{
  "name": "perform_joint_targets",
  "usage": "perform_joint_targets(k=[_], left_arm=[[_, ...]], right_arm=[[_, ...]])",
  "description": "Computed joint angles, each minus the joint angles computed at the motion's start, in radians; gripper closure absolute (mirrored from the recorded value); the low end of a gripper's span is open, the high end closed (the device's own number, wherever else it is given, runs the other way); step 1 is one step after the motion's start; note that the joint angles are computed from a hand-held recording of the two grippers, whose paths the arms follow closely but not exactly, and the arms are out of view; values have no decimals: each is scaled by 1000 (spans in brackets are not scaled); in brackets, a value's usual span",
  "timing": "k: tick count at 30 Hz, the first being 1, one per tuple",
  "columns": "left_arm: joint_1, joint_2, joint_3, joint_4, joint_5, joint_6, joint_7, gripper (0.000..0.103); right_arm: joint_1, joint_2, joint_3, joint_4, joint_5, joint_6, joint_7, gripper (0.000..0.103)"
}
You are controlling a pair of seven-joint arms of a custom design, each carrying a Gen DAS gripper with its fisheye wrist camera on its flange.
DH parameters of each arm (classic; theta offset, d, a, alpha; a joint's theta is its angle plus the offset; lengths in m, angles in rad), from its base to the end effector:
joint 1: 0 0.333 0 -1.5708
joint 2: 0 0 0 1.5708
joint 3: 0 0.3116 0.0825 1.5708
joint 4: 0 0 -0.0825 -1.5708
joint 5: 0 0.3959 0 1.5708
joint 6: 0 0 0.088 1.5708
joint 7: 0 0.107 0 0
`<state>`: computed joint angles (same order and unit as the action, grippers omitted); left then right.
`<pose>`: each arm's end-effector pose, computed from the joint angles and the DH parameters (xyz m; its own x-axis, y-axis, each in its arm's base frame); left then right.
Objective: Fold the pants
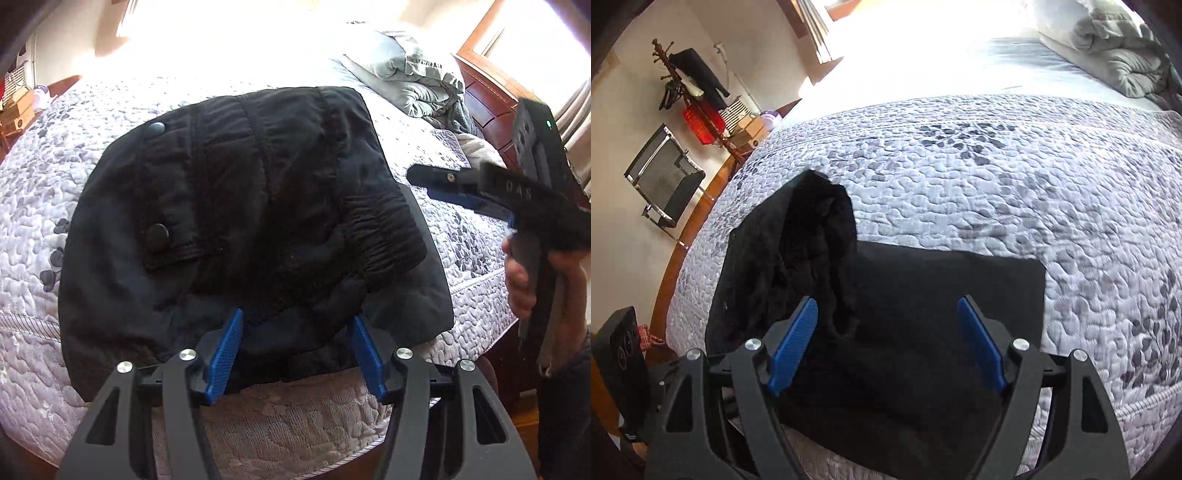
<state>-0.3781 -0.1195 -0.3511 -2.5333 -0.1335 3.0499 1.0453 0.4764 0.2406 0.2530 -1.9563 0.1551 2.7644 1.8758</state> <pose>0.3823 -0.3284 0.3740 -0.1699 -0.9266 0.3354 -0.8747 -0.0150 -0.4845 0.4984 0.4242 0.4118 0.3307 -0.8827 -0.3337 -0.8806 -0.1615 -0.4455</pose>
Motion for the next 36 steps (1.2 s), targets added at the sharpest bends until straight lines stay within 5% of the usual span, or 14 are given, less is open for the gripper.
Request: perform_joint_targets(k=[4, 16, 19, 21, 22, 26, 32, 36], left_arm=[[44, 19, -28, 12, 98, -5, -80, 38], [51, 42, -11, 33, 193, -9, -180, 34], [50, 44, -7, 30, 204, -2, -200, 34], [43, 43, -1, 28, 188, -2, -196, 33], [37, 42, 4, 27, 172, -1, -187, 33], [9, 24, 31, 5, 55, 15, -127, 28], [-47, -18, 72, -28, -147, 19, 14, 27], [-56, -53, 69, -43, -208, 8, 63, 26]], right_arm=[[-18, 99, 31, 151, 51, -79, -71, 22], [25, 284, -5, 412, -20, -267, -34, 22], [13, 305, 14, 436, -3, -289, -71, 48], [1, 314, 35, 440, 29, -295, -110, 81], [2, 310, 39, 429, 35, -283, -129, 89], [24, 267, 22, 366, 10, -221, -124, 95], [-73, 153, 113, 223, 218, -123, -259, 97], [-88, 75, 118, 144, 334, -98, -333, 97]])
